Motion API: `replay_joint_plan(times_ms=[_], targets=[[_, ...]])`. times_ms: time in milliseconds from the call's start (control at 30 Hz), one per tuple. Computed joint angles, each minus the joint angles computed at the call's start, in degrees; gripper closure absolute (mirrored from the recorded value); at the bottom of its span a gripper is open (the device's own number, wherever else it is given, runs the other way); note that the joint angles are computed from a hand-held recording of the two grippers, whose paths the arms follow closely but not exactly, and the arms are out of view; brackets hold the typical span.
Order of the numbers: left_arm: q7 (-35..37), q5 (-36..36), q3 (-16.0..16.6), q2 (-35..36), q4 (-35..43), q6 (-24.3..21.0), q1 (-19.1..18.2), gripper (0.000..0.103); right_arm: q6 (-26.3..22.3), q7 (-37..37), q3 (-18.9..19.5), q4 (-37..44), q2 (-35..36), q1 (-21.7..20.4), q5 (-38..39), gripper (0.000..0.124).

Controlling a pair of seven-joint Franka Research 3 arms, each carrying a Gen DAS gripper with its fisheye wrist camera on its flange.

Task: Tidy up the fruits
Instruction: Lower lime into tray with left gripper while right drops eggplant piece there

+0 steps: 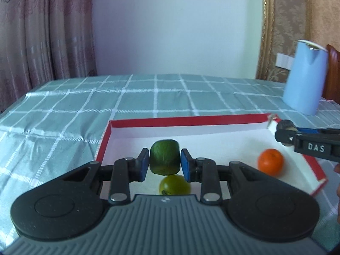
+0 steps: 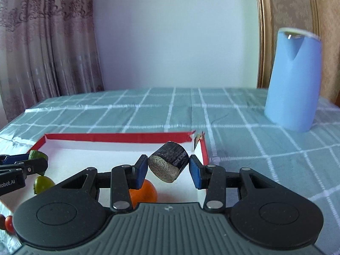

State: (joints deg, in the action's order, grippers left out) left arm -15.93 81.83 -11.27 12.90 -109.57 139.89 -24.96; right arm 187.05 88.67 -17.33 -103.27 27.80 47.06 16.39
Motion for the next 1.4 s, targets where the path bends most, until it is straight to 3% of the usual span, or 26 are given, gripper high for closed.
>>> replay_joint_plan(times_ms=[300, 467, 700, 833, 867, 1033, 1133, 1233, 1333, 1400], targets=[[4.45, -5.33, 0.93, 2.27, 2.11, 1.64, 1.1, 0.074, -7.62, 4.88, 2.07, 4.94, 2.49, -3.33, -4.36, 0.082], [5.72, -6.81, 1.48, 2.71, 2.32, 2.3, 0.85, 0.072, -7.72, 7.75, 2.97, 4.98, 2.45, -4.48, -7.82, 0.082], [3.54, -5.08, 1.76, 2.14, 1.5, 0.96, 0.04, 0.044, -5.74, 8.98, 5.51, 4.1, 1.98, -6.97, -10.07, 0.077], [0.85, -2.75, 1.51, 1.12, 0.39, -1.69, -0.71, 0.024, -3.12, 8.17, 7.73, 2.51, 1.23, -8.7, -8.86, 0.061], [-0.78, -1.52, 1.36, 0.63, -0.23, -3.04, -1.08, 0.014, -2.01, 7.71, 7.98, 1.94, 1.04, -8.83, -8.42, 0.057], [-5.93, 3.49, -0.33, -1.83, -3.39, -8.35, -1.93, 0.007, 3.46, 4.55, 7.0, -2.3, -0.76, -7.02, -4.76, 0.057], [-8.29, 5.41, -1.57, -4.06, -6.2, -10.36, -1.97, 0.005, 6.75, 3.33, 12.08, -5.15, -2.7, -11.25, -3.3, 0.056], [-11.39, 6.6, -3.07, -6.72, -10.21, -12.46, -1.96, 0.002, 10.47, 2.78, 15.59, -8.56, -4.75, -14.06, -1.47, 0.046], [-14.38, 6.6, -4.47, -9.45, -13.63, -13.55, -1.65, 0.002, 15.72, 3.53, 21.75, -13.07, -7.07, -19.57, -2.73, 0.046], [-17.09, 7.15, -5.27, -11.62, -16.25, -13.39, -1.24, 0.0, 19.58, 5.87, 27.31, -17.09, -8.69, -25.36, -7.76, 0.046]])
